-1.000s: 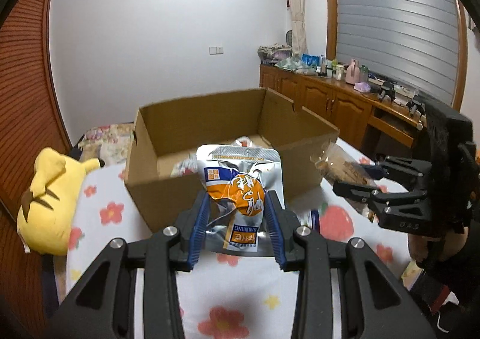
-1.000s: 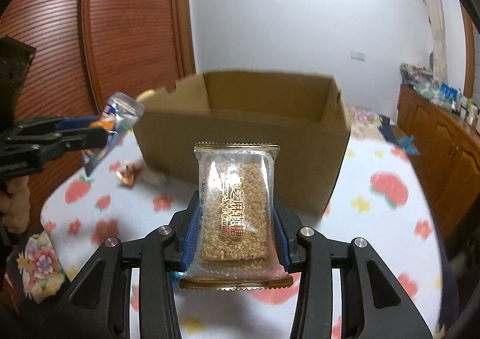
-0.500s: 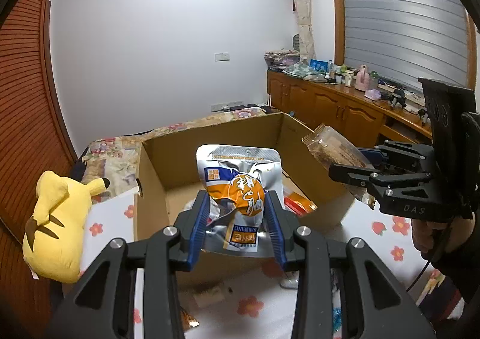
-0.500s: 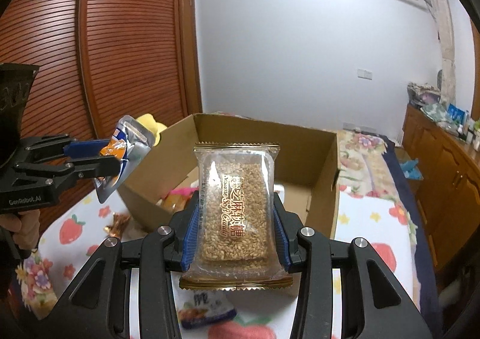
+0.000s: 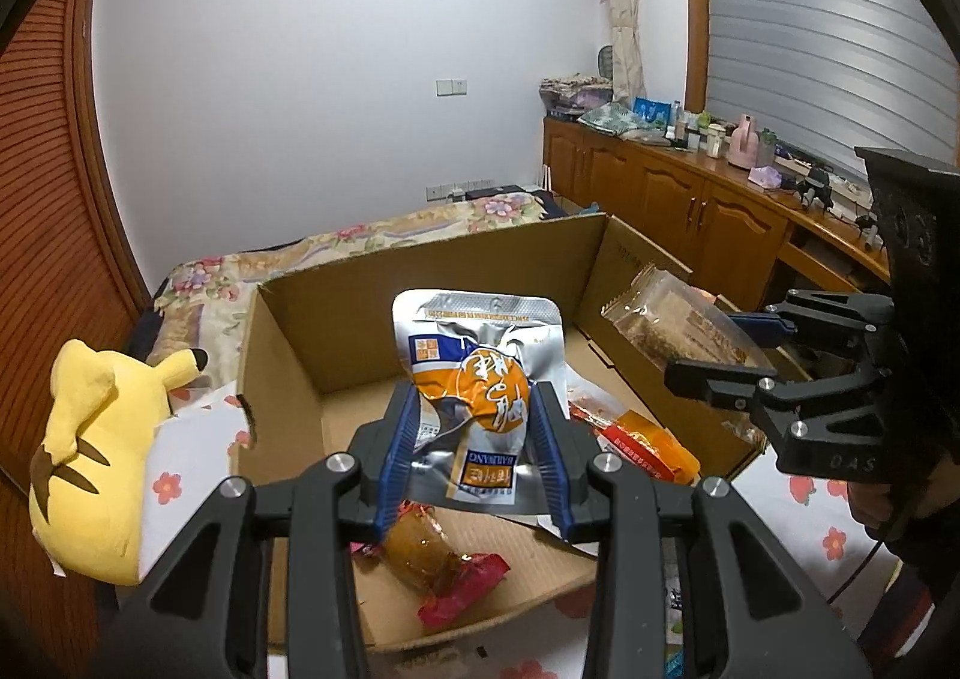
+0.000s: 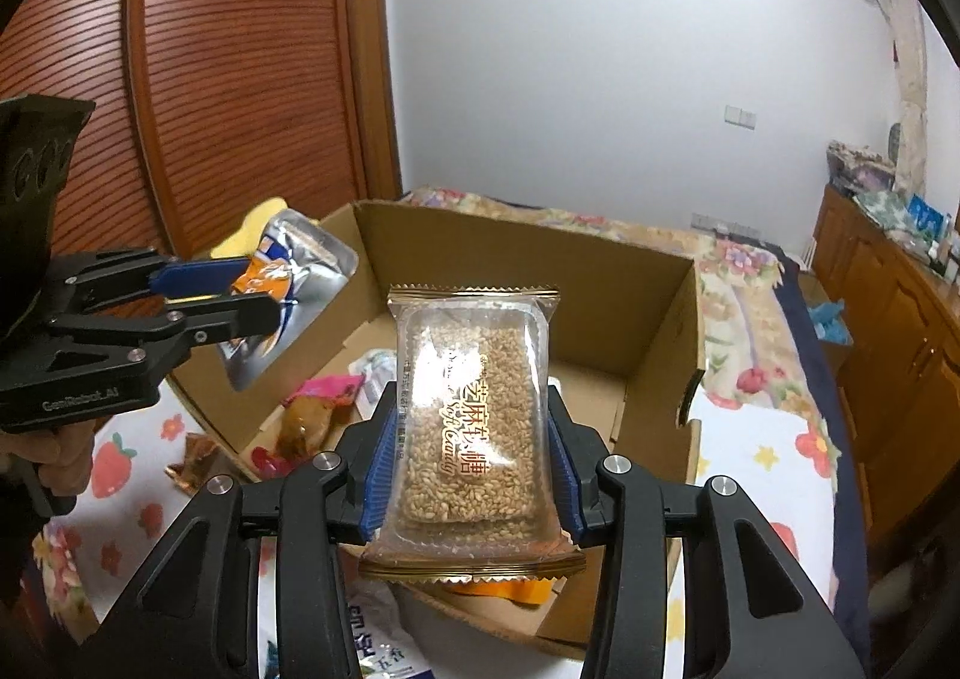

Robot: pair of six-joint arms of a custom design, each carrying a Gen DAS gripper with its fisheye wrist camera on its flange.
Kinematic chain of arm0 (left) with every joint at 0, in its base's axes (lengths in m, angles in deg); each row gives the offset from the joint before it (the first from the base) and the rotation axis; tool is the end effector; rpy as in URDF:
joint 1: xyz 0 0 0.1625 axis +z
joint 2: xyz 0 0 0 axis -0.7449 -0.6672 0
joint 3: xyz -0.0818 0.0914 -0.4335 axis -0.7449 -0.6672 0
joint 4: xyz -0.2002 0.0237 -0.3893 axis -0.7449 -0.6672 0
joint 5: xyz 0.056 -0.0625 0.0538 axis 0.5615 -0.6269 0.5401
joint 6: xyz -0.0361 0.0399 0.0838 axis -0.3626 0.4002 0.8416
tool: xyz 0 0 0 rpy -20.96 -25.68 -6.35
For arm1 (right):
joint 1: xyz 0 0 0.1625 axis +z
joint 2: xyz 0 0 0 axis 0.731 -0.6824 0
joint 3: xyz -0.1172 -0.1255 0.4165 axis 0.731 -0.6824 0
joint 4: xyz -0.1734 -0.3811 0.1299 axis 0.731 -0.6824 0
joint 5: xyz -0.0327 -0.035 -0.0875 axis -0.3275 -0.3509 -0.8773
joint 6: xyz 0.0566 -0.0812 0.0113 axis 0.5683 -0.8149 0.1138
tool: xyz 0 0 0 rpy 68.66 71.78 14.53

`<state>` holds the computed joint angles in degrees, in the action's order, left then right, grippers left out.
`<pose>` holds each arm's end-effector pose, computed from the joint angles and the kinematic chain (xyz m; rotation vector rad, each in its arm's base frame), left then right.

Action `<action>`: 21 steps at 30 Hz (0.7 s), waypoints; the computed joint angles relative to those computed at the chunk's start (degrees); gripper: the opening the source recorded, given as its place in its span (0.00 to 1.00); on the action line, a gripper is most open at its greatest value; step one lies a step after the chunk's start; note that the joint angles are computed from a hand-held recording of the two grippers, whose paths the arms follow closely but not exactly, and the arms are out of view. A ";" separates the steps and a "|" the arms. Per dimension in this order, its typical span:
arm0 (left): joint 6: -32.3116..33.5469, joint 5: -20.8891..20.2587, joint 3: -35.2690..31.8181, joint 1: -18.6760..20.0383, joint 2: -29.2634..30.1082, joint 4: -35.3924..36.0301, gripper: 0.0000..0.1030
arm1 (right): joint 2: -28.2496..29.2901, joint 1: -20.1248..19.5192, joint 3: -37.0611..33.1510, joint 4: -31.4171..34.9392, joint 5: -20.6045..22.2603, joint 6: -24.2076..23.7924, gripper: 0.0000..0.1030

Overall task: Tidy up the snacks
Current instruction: 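Carry both packets over the box and open both tools to drop them, then withdraw both tools from the box toward the remaining snacks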

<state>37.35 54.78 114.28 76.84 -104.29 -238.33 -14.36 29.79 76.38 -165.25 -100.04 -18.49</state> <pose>-0.4080 -0.4681 -0.0494 0.7566 2.2351 -1.0154 0.0203 -0.5232 0.3117 1.1371 -2.3511 0.8363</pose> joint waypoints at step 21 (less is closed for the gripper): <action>-4.19 -2.46 -0.04 0.91 0.57 3.01 0.44 | -3.56 -1.58 2.61 0.28 2.24 0.12 0.49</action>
<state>33.15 52.32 114.24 77.75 -103.72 -235.32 -17.93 28.22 78.98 -164.97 -97.79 -18.37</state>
